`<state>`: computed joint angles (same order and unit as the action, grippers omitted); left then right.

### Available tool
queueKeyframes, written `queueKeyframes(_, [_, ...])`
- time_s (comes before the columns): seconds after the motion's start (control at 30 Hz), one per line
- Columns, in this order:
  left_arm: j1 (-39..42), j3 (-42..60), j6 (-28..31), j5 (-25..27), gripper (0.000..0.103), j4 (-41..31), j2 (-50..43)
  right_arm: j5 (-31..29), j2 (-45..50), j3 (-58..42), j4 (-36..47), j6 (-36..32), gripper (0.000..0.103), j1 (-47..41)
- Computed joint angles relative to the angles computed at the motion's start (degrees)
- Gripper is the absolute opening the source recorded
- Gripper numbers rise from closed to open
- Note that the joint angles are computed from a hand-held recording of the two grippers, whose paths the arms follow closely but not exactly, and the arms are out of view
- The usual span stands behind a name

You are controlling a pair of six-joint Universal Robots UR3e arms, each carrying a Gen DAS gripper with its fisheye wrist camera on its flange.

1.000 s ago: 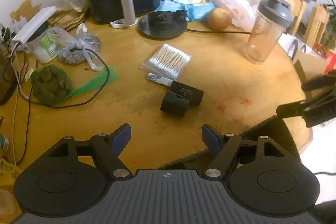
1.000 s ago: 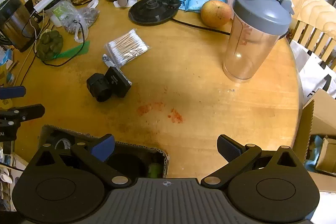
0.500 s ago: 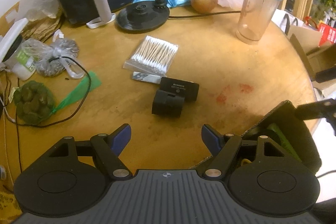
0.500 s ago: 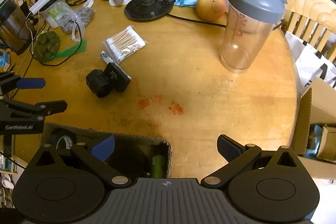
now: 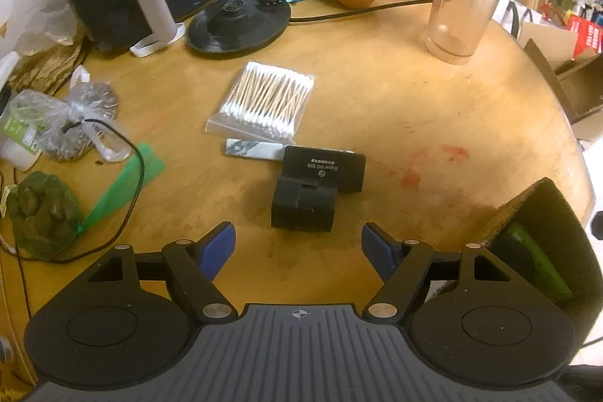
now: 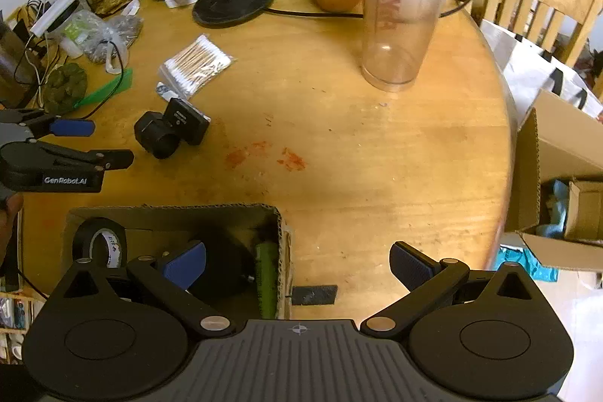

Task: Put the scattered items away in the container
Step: 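Reach the open left gripper toward the black square device on the table, then close the left gripper on the black square adapter and lift it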

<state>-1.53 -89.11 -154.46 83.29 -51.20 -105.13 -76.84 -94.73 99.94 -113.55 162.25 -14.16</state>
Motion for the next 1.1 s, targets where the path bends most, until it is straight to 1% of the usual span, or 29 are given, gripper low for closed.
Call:
queueKeyframes(0.2, [-1.16, 3.18, 0.79, 1.05, 0.073, -0.11, -4.26, -0.53, -1.34, 1.52, 0.14, 0.67, 0.103, -1.21])
queueKeyframes(0.57, [-2.27, 6.7, 2.48, 1.15, 0.072, 0.05, -9.06, -0.73, -3.57, 4.44, 0.62, 0.64, 0.103, -3.09])
queueKeyframes(0.8, [-2.54, 9.06, 3.08, 1.29, 0.06, -0.76, -11.36, -0.65, -4.02, 4.89, 0.67, 0.55, 0.103, -3.66])
queueKeyframes(0.83, [-2.55, 9.16, 3.24, 1.29, 0.06, -0.88, -11.54, -0.67, -4.06, 4.99, 0.63, 0.62, 0.103, -3.69])
queueKeyframes(0.87, [-2.56, 9.25, 3.36, 1.29, 0.055, -1.0, -11.69, -0.63, -4.07, 5.06, 0.61, 0.63, 0.103, -3.76])
queueKeyframes(0.9, [-2.58, 9.4, 3.51, 1.35, 0.045, -1.16, -11.85, -0.64, -4.13, 5.16, 0.63, 0.65, 0.103, -3.83])
queueKeyframes(1.1, [-2.45, 9.81, 3.43, 0.86, 0.044, -2.48, -11.43, -0.58, -4.28, 5.36, 0.83, 0.31, 0.103, -4.37])
